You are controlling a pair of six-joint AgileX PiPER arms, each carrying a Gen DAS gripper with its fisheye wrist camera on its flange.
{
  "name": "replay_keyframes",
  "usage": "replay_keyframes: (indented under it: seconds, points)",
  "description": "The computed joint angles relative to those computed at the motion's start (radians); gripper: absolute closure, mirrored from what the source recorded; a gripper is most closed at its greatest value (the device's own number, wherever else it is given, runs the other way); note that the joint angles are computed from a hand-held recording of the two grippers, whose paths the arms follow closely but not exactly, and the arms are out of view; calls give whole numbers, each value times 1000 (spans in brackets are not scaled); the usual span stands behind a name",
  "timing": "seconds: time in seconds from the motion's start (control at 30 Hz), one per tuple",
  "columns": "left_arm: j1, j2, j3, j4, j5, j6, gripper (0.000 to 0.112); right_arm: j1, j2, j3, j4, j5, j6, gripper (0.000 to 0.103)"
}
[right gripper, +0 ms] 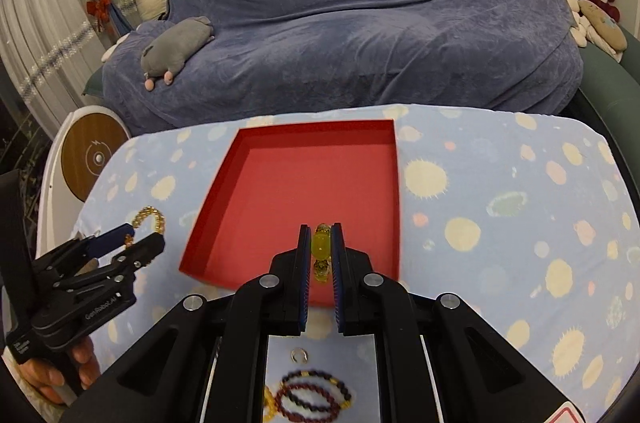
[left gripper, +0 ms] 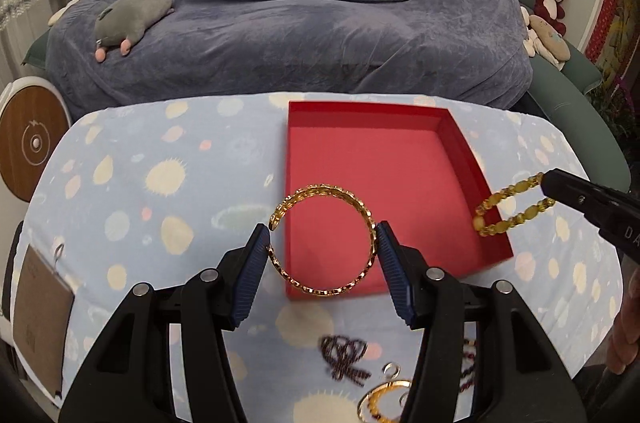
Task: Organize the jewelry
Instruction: 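Carry both bracelets into the red box and open both grippers, then lift both open grippers away from the red box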
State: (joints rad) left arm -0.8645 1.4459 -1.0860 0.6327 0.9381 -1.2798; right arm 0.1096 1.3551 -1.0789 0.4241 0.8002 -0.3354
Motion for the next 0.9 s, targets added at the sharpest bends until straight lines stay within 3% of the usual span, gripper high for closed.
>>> replay_keyframes:
  seconds: [0.17, 0.37, 0.67, 0.73, 0.83, 0.9]
  points:
    - [159, 181, -169, -60, -109, 196, 60, 29, 245, -205, 50, -15, -5, 94]
    - [280, 388, -339, -181, -172, 377, 60, 60, 475, -392, 14, -30, 15, 94]
    - [359, 532, -424, -277, -203, 470, 59, 59, 642, -485, -122, -70, 94, 93]
    - [360, 529, -408, -258, -219, 449, 59, 52, 631, -464, -115, -102, 90, 89]
    - [355, 506, -374, -212, -249, 383, 38, 46, 596, -429, -119, -146, 102, 67]
    - [345, 486, -357, -160, -251, 322, 34, 41, 565, -402, -107, -169, 88, 61]
